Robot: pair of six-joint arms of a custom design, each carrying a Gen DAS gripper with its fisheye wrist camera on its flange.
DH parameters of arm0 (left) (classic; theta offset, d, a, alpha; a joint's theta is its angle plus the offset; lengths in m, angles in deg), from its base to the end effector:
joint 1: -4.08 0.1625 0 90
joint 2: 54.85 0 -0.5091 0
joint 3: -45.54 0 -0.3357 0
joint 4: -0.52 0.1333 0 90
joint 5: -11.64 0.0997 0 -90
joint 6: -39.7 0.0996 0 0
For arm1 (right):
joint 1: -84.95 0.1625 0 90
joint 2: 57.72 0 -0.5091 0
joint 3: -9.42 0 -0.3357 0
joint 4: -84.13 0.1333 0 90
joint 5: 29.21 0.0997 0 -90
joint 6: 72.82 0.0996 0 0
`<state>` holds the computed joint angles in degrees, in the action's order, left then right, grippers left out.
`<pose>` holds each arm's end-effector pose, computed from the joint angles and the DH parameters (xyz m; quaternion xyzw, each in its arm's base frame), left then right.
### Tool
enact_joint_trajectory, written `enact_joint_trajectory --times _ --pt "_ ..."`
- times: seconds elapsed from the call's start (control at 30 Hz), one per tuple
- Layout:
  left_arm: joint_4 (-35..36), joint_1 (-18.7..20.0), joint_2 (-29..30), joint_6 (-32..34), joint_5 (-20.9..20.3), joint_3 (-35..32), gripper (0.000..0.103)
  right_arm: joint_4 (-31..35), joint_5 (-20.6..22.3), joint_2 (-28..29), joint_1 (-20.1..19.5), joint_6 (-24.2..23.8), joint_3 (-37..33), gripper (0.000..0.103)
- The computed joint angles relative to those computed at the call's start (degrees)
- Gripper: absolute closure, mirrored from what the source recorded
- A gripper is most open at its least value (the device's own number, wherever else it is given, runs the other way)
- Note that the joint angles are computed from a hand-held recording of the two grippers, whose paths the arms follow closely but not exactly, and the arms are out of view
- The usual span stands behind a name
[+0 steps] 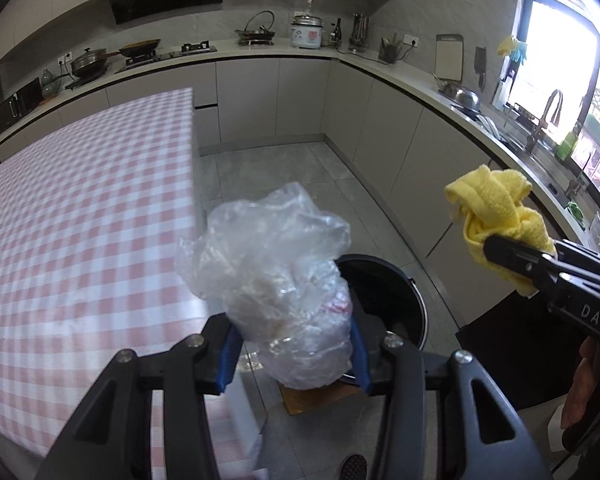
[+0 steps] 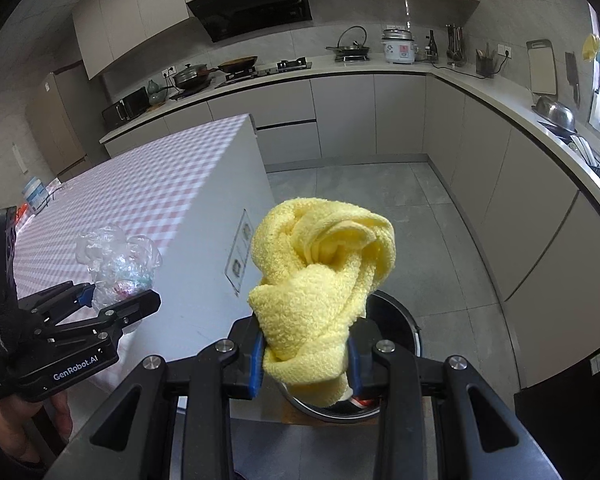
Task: Collect trash
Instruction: 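Carry the plastic bag and yellow towel over the black bin, then open the left tool over the bin while the right tool opens, dropping bag and towel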
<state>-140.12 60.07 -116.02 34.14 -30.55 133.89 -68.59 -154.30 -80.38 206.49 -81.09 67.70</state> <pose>-0.1987 -0.6648 0.4335 0.1401 0.8879 -0.3092 0.3104 0.5192 -0.7005 0.1360 0.2492 -0.8956 0.2779 0.2420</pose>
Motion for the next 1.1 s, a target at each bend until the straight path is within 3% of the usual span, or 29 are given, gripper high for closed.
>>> enact_joint_trajectory --times 0.27,0.6,0.9,0.97,1.07,1.1 --pt "0.4 -0.2 4.1 -3.7 -2.1 0.6 0.056 -0.1 1.3 -3.6 -3.5 -3.0 6.3 0.069" --pt "1.7 0.8 8.1 -8.6 -2.8 -0.1 0.056 1.0 4.0 -4.0 -7.5 -6.2 8.8 0.069" --pt "4.5 2.7 11.5 -12.9 -3.3 -2.6 0.056 7.7 6.3 -0.2 -10.9 -11.8 3.2 0.068" --pt "2.3 3.5 12.4 -11.5 -4.1 -2.7 0.055 10.1 6.9 1.3 -11.7 -13.3 0.9 0.067" --pt "-0.5 4.9 13.5 -10.2 -5.4 -2.5 0.054 12.9 6.9 3.9 -12.9 -17.1 -2.5 0.059" --pt "-3.4 5.2 13.7 -9.1 -5.3 -1.7 0.047 12.6 6.7 4.4 -13.3 -18.9 -2.6 0.042"
